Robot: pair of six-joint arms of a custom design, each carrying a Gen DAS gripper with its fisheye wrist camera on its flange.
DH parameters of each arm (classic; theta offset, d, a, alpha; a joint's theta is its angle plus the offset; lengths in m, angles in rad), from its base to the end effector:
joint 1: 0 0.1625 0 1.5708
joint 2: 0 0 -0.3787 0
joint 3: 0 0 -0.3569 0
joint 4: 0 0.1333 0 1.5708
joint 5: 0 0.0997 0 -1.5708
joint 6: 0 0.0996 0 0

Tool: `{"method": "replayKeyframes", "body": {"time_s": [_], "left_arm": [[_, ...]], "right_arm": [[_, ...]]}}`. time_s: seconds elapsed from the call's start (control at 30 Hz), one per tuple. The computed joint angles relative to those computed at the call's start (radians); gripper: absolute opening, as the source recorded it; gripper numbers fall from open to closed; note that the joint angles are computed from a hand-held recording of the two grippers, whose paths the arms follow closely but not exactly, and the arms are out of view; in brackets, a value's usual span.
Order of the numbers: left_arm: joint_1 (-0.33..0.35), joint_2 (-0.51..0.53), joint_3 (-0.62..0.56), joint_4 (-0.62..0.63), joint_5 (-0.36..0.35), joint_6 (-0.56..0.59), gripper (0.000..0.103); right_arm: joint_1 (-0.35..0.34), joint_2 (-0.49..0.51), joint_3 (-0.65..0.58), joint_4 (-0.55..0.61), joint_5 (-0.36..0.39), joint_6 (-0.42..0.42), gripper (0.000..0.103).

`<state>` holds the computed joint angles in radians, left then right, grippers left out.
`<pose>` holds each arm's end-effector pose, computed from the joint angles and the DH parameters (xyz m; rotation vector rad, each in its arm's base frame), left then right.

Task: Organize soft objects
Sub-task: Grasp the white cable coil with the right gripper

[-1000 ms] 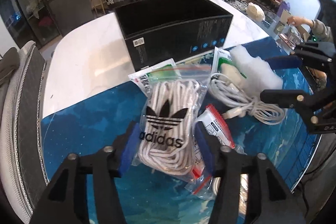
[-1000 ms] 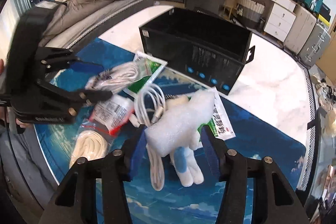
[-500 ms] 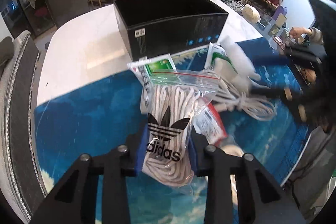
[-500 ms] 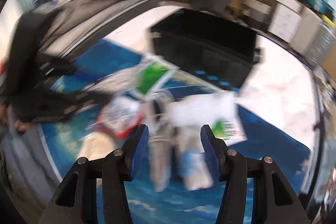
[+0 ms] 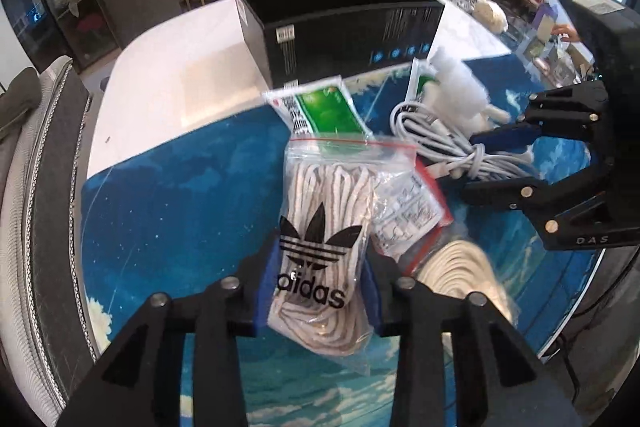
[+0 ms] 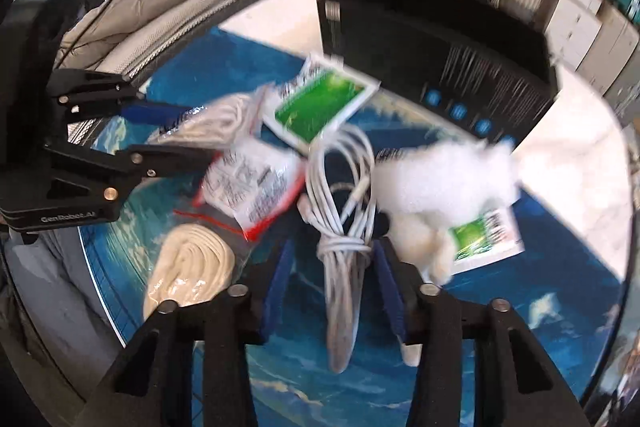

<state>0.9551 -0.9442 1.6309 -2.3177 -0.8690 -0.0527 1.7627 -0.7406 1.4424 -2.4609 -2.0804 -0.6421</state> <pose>-0.1865 -0.6057 0.1731 0.6607 2.3830 -0.3672 0.2102 -0.6379 0.1209 0.9958 -2.4059 0.0883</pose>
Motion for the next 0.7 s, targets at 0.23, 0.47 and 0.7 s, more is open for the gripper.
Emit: {"method": "replayKeyframes", "body": {"time_s": [0.23,0.47,0.7], "left_arm": [[0.032,0.02,-0.03,-0.003,-0.008,-0.005,0.033],[0.012,0.008,-0.012,-0.046,0.013,0.021,0.03],[-0.009,-0.009,0.01,-0.149,0.01,0.069,0.03]], "right_arm": [[0.001,-0.003,0.004,0.005,0.014,-0.02,0.028],[0.003,-0.051,0.036,0.019,0.07,-0.012,0.027],[0.013,-0.112,0.087,-0.054,0.137,-0.022,0.027]]}}
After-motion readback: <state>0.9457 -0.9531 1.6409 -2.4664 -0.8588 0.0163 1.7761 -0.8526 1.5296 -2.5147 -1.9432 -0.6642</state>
